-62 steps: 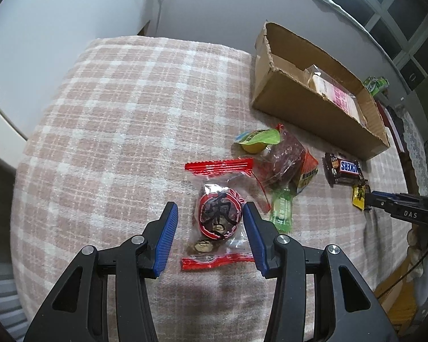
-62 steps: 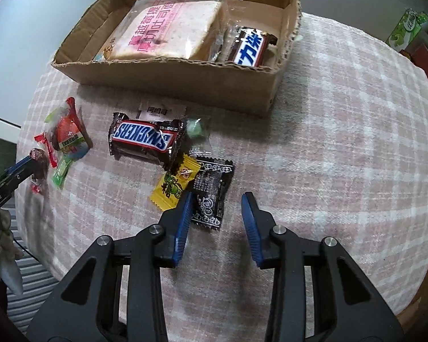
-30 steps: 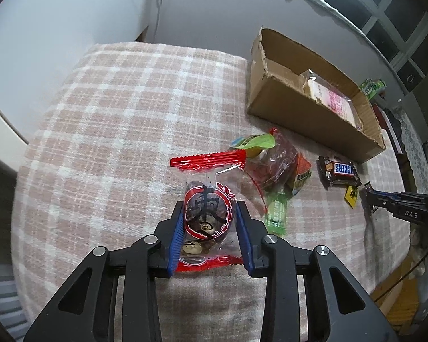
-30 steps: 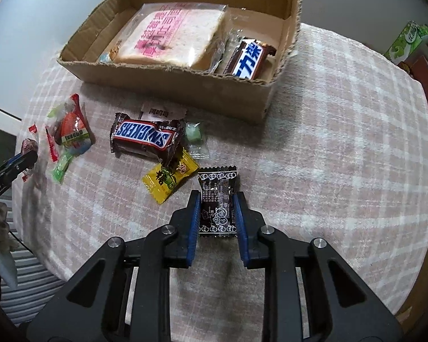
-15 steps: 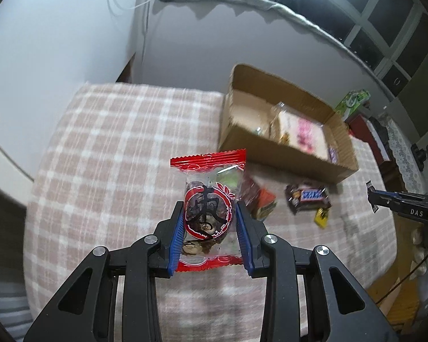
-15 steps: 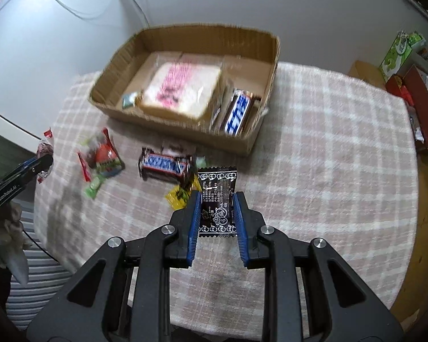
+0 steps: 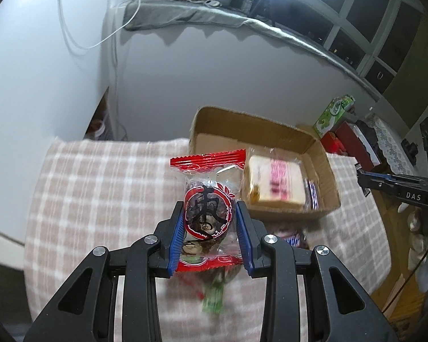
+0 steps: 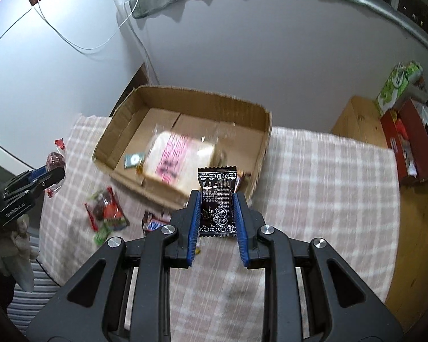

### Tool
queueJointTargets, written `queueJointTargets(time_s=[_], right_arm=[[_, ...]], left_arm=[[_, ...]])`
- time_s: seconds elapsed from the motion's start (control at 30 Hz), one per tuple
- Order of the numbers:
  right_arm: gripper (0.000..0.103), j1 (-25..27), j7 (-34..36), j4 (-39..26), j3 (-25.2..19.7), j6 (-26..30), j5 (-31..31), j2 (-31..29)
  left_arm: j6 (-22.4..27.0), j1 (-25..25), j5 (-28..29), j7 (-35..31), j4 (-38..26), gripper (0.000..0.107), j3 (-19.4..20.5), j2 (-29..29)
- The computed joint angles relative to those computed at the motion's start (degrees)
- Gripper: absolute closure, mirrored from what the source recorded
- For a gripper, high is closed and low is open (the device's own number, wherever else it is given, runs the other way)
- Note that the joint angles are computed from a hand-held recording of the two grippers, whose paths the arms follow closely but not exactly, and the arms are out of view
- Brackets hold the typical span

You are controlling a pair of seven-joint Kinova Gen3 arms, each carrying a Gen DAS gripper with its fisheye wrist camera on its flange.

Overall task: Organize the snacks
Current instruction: 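Drop the candy bag and black candy into the box, opening both grippers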

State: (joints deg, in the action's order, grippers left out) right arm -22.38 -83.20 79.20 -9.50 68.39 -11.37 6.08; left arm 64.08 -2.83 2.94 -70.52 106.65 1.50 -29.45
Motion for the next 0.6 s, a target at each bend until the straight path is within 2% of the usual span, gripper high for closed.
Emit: queueJointTargets(time_s=[0.23,0.6], right_arm=[[0.079,-1.2,-1.0,-3.9,0.0,-0.5,1.8,4.5],[0.079,-2.2,-1.2,-6.9,0.1,0.3,3.2,9.0]], left_arm=[[-3.2,0.9,0.4,-2.4,-1.7,0.075,-0.8,4.9],[-5.3,1.5,1.1,-3.7,-2.1,0.075,-0.5,9.5]])
